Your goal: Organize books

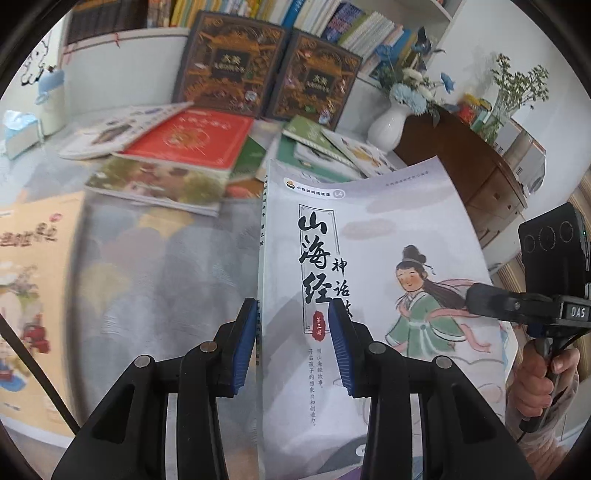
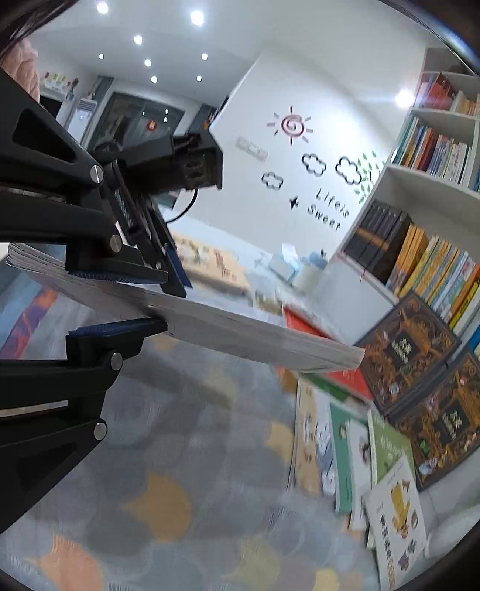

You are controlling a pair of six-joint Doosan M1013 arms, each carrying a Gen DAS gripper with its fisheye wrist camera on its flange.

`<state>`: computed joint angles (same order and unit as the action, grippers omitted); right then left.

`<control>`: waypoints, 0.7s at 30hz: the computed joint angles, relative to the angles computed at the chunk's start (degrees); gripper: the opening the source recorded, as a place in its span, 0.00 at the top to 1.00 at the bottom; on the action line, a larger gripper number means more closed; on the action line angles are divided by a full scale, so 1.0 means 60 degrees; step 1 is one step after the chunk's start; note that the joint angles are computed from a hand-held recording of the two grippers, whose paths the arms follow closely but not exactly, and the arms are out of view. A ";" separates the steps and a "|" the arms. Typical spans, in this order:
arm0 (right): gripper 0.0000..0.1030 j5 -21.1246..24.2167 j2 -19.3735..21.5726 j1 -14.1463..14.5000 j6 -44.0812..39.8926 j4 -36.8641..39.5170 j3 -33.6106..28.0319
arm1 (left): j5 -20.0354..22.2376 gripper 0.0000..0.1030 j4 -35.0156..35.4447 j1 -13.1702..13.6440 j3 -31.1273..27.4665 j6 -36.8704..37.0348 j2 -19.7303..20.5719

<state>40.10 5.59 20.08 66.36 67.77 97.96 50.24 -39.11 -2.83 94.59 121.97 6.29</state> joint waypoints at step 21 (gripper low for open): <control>0.82 0.0798 0.1701 0.1284 0.0503 -0.0646 -0.3041 | -0.0791 0.65 -0.0346 0.1859 -0.0381 0.0589 -0.0398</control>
<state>44.89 15.79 27.79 69.38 63.89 79.72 45.50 -41.18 8.33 92.30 125.51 3.90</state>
